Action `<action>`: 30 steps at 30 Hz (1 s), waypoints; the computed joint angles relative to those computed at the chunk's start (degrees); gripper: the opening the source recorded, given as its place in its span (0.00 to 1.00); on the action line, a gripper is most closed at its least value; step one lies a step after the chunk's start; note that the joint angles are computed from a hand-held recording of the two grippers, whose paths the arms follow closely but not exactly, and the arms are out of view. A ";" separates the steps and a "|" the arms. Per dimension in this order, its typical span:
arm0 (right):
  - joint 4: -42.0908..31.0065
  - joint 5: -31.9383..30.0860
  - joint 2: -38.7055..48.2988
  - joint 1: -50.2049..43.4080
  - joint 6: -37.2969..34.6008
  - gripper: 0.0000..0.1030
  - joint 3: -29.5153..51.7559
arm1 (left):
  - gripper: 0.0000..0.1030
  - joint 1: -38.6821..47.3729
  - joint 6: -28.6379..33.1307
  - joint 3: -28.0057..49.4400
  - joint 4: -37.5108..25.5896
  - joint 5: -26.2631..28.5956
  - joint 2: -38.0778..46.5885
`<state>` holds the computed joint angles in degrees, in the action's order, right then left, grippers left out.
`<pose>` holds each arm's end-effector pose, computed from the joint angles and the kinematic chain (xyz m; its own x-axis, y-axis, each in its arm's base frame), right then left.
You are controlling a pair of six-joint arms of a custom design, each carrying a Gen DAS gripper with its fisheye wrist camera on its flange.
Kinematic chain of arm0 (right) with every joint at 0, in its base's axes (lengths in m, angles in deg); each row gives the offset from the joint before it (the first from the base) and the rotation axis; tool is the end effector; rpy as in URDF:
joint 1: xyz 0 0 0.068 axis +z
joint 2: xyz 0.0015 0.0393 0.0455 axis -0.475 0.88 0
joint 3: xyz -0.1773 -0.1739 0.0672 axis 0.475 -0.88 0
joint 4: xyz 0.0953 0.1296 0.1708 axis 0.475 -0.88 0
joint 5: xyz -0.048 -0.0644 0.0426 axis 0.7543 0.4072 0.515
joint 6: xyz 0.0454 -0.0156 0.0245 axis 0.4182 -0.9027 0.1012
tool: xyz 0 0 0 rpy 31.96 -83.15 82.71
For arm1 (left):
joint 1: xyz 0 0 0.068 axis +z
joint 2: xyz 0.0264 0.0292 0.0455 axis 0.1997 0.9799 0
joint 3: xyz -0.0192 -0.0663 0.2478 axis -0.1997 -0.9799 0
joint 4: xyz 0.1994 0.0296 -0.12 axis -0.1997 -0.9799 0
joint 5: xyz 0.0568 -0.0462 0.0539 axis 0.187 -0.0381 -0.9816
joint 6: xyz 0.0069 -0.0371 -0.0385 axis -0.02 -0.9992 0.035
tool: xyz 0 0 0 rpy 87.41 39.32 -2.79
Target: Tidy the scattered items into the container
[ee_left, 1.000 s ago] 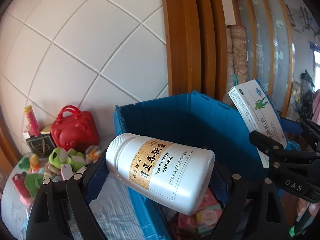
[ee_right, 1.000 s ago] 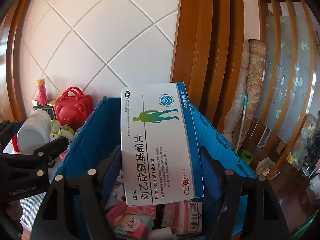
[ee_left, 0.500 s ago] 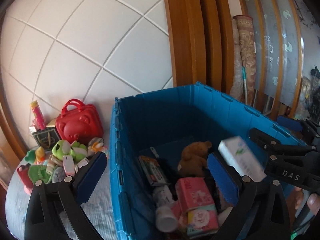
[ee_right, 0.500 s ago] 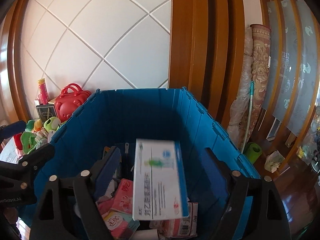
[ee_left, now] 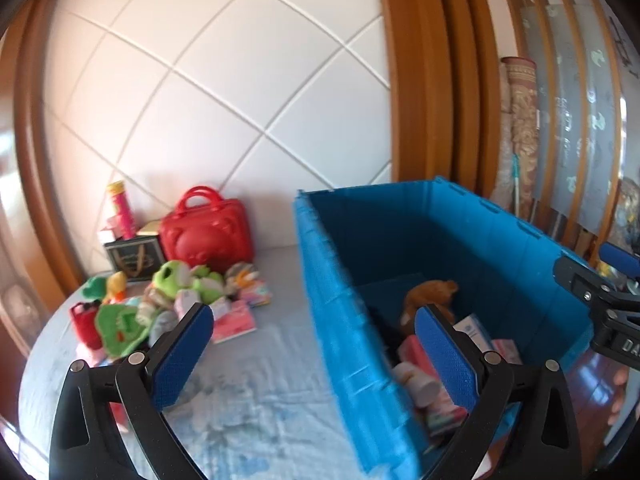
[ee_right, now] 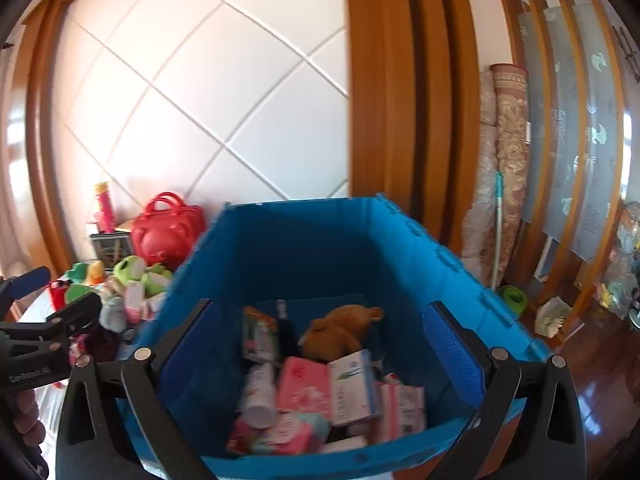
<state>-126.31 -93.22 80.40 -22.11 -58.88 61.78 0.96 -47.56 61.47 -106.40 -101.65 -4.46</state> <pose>0.3358 0.0430 0.4312 -0.3853 -0.1060 -0.9167 -0.2904 0.9568 0.0115 0.2730 -0.0372 0.4316 -0.4585 -0.0412 -0.8877 -0.2175 0.9737 0.0672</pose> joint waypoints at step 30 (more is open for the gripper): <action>-15.05 55.92 -20.64 61.24 31.30 1.00 -17.73 | 0.99 89.82 45.93 -11.03 -27.87 70.78 -23.35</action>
